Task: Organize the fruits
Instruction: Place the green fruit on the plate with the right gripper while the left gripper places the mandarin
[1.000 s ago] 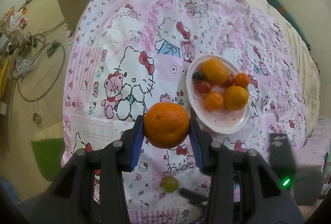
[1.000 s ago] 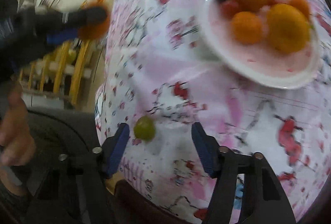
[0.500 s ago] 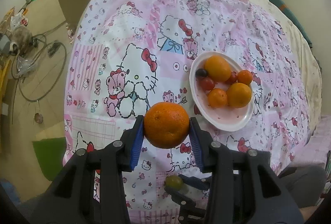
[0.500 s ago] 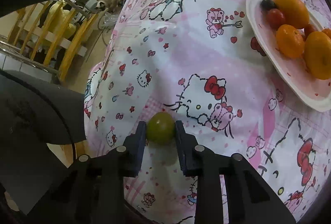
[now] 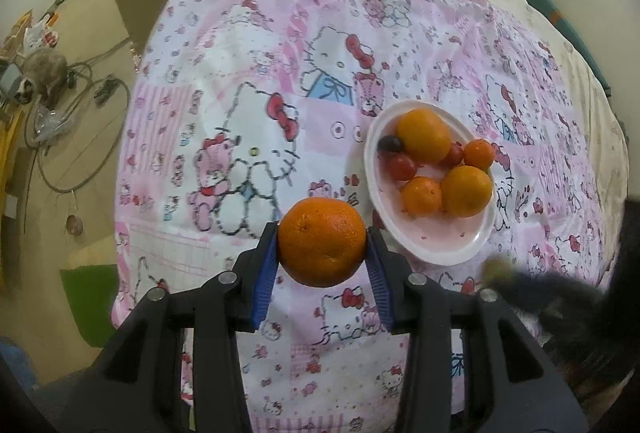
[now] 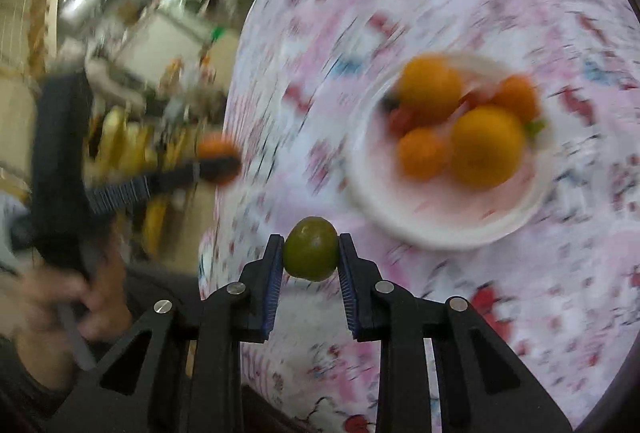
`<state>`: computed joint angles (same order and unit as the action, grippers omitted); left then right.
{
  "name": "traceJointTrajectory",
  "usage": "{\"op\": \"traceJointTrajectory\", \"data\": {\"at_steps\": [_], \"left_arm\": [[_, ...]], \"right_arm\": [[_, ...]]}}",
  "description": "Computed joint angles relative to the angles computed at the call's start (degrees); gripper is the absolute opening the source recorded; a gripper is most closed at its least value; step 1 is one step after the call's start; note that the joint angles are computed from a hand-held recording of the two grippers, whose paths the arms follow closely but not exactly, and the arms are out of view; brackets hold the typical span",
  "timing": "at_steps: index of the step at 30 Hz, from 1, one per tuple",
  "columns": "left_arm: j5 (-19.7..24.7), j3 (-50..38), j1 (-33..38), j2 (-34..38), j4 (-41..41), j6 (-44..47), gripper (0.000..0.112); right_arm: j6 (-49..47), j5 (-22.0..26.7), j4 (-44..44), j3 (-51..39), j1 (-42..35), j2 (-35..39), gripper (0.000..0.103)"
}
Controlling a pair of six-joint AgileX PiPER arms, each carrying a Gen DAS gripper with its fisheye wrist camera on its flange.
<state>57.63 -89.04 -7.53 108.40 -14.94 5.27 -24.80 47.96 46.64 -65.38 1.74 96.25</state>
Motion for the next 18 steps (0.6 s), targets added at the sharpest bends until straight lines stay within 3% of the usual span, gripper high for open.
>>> {"op": "traceJointTrajectory", "data": {"at_steps": [8,18], "left_arm": [[-0.6,-5.5,-4.8,5.9,1.7,-2.4,0.038],[3.8,-18.0,-7.7,15.5,0.6,-6.6,0.038]], "right_arm": [[-2.9,3.5,1.8,-5.4,-14.4,4.5,0.028],[-3.5,4.5,2.3,-10.1,-19.8,14.3,0.028]]}}
